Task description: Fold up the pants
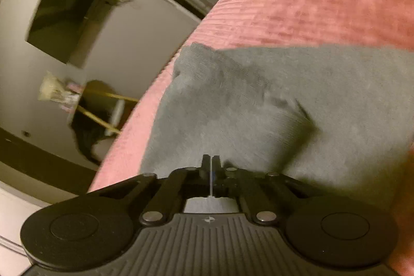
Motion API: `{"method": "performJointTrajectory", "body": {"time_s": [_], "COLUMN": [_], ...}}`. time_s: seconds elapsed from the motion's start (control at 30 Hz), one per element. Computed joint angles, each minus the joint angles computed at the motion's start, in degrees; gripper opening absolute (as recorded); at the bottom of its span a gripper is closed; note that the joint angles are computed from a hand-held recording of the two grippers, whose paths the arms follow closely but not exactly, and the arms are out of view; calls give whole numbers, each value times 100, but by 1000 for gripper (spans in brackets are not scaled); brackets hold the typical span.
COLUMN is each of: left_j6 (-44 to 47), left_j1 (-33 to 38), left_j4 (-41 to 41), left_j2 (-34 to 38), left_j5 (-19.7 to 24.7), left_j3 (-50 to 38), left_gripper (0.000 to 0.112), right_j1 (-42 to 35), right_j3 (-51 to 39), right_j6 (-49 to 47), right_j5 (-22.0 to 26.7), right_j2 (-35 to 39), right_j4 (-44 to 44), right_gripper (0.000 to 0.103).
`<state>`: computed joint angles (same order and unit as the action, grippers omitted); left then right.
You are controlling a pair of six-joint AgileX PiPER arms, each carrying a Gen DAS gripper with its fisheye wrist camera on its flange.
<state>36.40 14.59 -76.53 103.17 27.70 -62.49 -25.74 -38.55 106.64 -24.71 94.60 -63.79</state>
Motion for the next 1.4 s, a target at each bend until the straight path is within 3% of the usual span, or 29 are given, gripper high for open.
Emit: {"method": "performJointTrajectory", "body": {"time_s": [0.1, 0.17, 0.23, 0.3, 0.33, 0.43, 0.6, 0.73, 0.77, 0.8, 0.83, 0.87, 0.93, 1.0, 1.13, 1.2, 1.27, 1.33, 1.4], "left_j6": [1484, 1991, 2145, 1631, 1358, 775, 213, 367, 324, 261, 205, 34, -181, -48, 222, -457, -1382, -1606, -1284], "left_j1": [314, 677, 1031, 1363, 1441, 1808, 2269, 1175, 1055, 914, 605, 525, 733, 1077, 2305, 2195, 1706, 2079, 2707], "left_j4": [-1102, -1500, -1504, -948, -729, -130, 622, -109, -141, -139, -241, -177, -26, -94, -122, 729, 1575, 1850, 1783], "left_j2": [-1444, -2485, -3442, -4061, -4256, -4688, -5200, -4314, -4231, -4154, -3937, -3935, -4242, -4675, -5817, -6061, -5968, -5852, -5892], "left_j5": [182, 535, 745, 865, 884, 1173, 1561, 532, 395, 225, -37, -130, 111, 492, 1774, 1670, 989, 945, 1006], "left_j3": [1325, 2282, 3136, 3611, 3777, 4039, 4077, 3768, 3752, 3711, 3573, 3537, 3562, 3690, 4408, 4576, 4755, 4894, 4987], "left_gripper": [11, 11, 11, 11, 10, 10, 10, 10, 10, 10, 10, 10, 10, 10, 11, 17, 21, 29, 49], "right_j1": [-100, -450, -818, -1130, -1128, -1072, -775, -455, -384, -316, -229, -272, -148, -158, -686, -666, -519, -495, -775], "right_j3": [90, 441, 692, 885, 996, 1256, 1054, 688, 555, 384, 143, 27, -320, -285, 381, 662, 757, 715, 770], "right_j6": [47, -489, -108, 482, 563, 68, -685, -813, -724, -478, -70, 325, 565, -112, -2404, -3474, -3781, -3172, -2026], "right_j5": [305, -17, -416, -945, -993, -1224, -1194, -1342, -1335, -1202, -940, -734, -189, 69, -216, 37, 545, 832, 504], "right_j2": [-847, -1388, -1668, -1567, -1437, -859, -8, 523, 661, 739, 731, 604, 246, -412, -1608, -1809, -1700, -1226, -805], "right_j4": [-229, 4, -680, -1616, -1773, -1250, 261, 1183, 1293, 1195, 869, 313, -407, -319, 607, 1002, 873, 295, -634], "right_gripper": [0, 1, 7, 50, 53, 53, 54, 56, 52, 25, 7, 5, 5, 5, 5, 6, 7, 15, 23]}}
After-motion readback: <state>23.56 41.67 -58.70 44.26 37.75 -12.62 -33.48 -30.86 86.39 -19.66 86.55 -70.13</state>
